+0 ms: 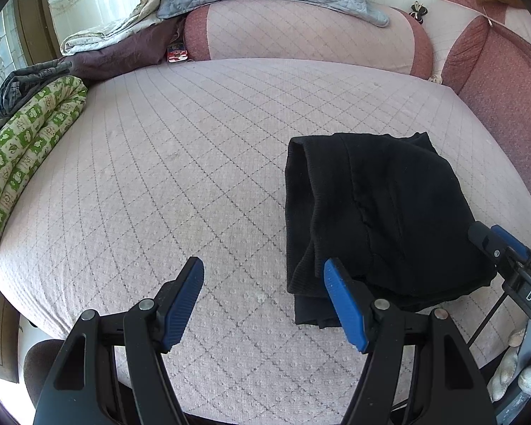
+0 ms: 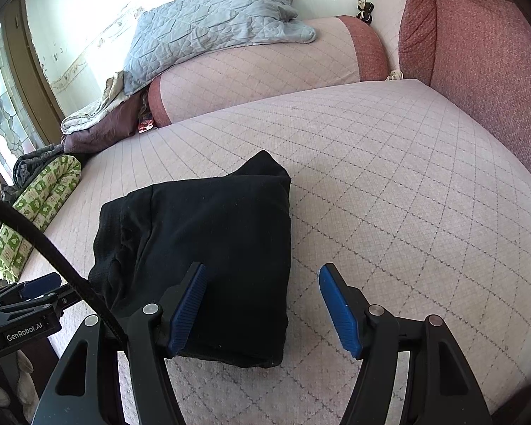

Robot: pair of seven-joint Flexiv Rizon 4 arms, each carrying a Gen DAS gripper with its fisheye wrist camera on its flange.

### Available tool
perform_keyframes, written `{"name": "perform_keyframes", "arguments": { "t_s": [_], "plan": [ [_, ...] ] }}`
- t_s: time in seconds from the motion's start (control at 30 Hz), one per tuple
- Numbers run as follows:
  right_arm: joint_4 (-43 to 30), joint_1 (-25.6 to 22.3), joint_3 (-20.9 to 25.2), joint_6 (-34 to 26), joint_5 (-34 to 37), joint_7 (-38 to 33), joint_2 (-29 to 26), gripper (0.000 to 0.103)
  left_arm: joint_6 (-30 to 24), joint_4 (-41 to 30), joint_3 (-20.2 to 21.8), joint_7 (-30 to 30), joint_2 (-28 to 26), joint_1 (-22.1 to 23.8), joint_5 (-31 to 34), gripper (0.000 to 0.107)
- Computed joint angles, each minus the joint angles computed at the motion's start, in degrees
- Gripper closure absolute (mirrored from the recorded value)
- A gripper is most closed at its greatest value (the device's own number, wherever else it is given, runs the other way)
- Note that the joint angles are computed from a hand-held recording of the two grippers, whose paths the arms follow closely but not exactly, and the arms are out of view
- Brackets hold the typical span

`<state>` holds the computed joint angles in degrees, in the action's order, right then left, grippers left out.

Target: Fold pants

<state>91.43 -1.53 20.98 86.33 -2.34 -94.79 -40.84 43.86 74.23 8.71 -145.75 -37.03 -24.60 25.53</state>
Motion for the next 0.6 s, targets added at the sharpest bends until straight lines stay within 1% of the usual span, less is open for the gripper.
{"name": "perform_keyframes", "arguments": {
  "t_s": [0.33, 0.37, 0.4, 0.47, 0.5, 0.57, 0.6],
  "plan": [
    [-0.2, 0.0, 0.0, -0.1, 0.1, 0.1, -0.2, 0.031, 1.5, 1.1, -0.3, 0.0, 0.3, 0.7, -0.8, 0.037],
    [-0.2, 0.1, -0.1, -0.1, 0.1, 0.1, -0.2, 0.031, 3.0, 2.0, -0.4, -0.2, 0.6, 1.1, -1.2, 0.037],
    [-0.2, 0.2, -0.3, -0.1, 0.0, 0.1, -0.1, 0.031, 5.8, 3.5, -1.0, -0.4, 1.1, 2.1, -2.1, 0.037],
    [-0.7, -0.2, -0.2, -0.4, 0.2, 0.3, -0.1, 0.03, 12.4, 7.1, -2.6, 0.0, 1.9, 4.9, -5.6, 0.037],
    [-1.7, -1.3, 1.1, -1.6, 0.7, 0.2, -0.4, 0.03, 16.4, 9.1, -4.1, 1.2, 2.1, 7.0, -8.4, 0.036],
    [-5.4, -3.8, 4.3, -6.5, 2.2, -0.7, -1.5, 0.028, 23.6, 12.6, -7.9, 5.2, 1.6, 11.6, -15.2, 0.034],
    [-7.9, -4.9, 5.9, -10.2, 3.3, -1.3, -2.2, 0.027, 26.5, 13.8, -10.5, 7.7, 0.9, 14.1, -18.5, 0.034]
  ]
}}
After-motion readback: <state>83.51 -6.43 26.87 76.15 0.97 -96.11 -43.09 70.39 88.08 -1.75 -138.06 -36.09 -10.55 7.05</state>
